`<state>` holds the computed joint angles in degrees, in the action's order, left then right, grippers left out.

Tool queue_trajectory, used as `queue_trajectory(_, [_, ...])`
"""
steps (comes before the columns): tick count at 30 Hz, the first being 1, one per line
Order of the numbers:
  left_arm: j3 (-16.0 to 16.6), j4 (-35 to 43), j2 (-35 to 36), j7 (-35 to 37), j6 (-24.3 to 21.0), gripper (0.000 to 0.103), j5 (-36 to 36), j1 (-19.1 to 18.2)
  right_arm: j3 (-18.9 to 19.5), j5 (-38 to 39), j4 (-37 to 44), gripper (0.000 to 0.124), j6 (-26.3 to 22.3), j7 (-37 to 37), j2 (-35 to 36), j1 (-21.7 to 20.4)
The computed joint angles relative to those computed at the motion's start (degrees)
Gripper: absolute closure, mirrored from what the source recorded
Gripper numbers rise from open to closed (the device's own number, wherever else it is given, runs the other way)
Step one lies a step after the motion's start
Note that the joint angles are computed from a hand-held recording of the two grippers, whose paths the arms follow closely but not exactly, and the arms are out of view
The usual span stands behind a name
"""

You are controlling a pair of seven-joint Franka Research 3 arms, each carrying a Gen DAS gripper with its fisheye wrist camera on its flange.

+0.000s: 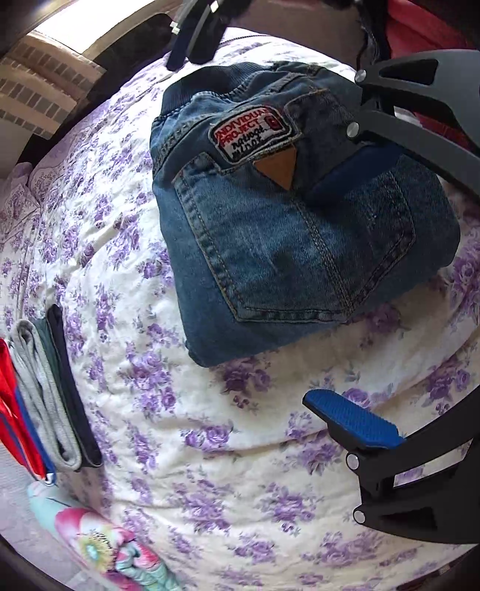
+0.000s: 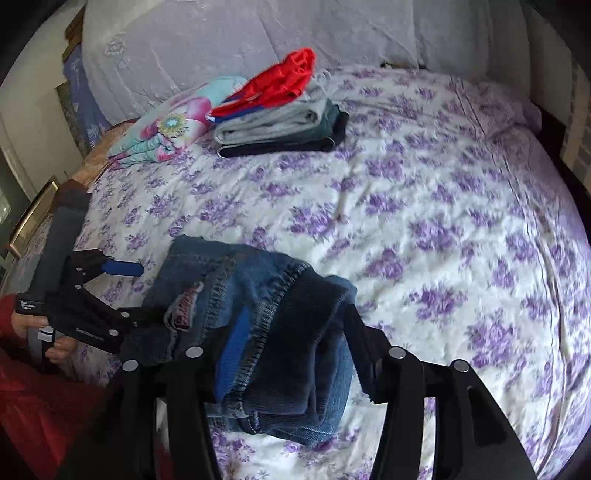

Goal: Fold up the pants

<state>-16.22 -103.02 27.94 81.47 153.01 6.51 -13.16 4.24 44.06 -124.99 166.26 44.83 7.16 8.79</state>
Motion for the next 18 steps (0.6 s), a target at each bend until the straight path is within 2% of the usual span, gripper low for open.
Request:
queue_trajectory(3, [0.7,0.3,0.0,-0.5,-0.2,0.004,1.3,-0.6,0.2,-5.4,1.0,0.059,-0.4,0.3,0.9,1.8])
queue_trajectory(4, [0.7,0.4,0.1,-0.5,-0.2,0.004,1.4,-0.6,-0.8,-10.7,0.8,0.056,0.7,3.5,1.5,3.2])
queue_trajectory(5, [0.7,0.4,0.1,-0.5,-0.2,0.004,1.5,-0.6,-3.1,-19.6,0.5,0.054,1.3,9.7,2.5,5.6])
queue_trajectory(6, [0.8,0.4,0.1,-0.6,-0.3,0.004,1.7,-0.7,-6.7,-29.5,0.6,0.053,0.5,17.6,3.6,8.8])
queue_trajectory(7, [0.9,0.6,0.2,-0.7,-0.5,0.004,2.0,-0.8,-9.3,-36.8,0.4,0.047,0.9,22.5,5.3,10.7])
queue_trajectory(8, [0.8,0.8,0.3,-0.5,-1.0,0.004,2.1,-0.8,-9.8,-40.2,-1.0,0.042,3.9,25.1,6.0,11.0])
queue_trajectory(9, [0.9,0.9,0.4,-0.5,-1.4,0.004,2.4,-1.0,-8.4,-39.4,-2.0,0.040,6.1,24.6,6.2,9.4])
queue_trajectory(10, [1.2,0.9,0.4,-0.8,-1.5,0.004,2.9,-1.3,-6.6,-37.5,-1.9,0.039,6.2,23.7,6.2,7.6])
queue_trajectory(13, [1.5,1.2,0.5,-1.2,-1.4,0.004,3.7,-1.6,-7.3,-40.5,-0.5,0.039,3.1,25.7,5.6,8.0])
queue_trajectory(15, [1.4,1.3,0.6,-1.2,-1.4,0.004,3.6,-1.4,-5.8,-40.2,-2.0,0.040,6.2,25.1,4.1,6.9])
queue_trajectory(18, [0.9,1.2,0.7,-0.7,-1.4,0.004,2.9,-0.9,2.7,-26.8,-3.7,0.040,10.8,15.3,1.7,-0.1])
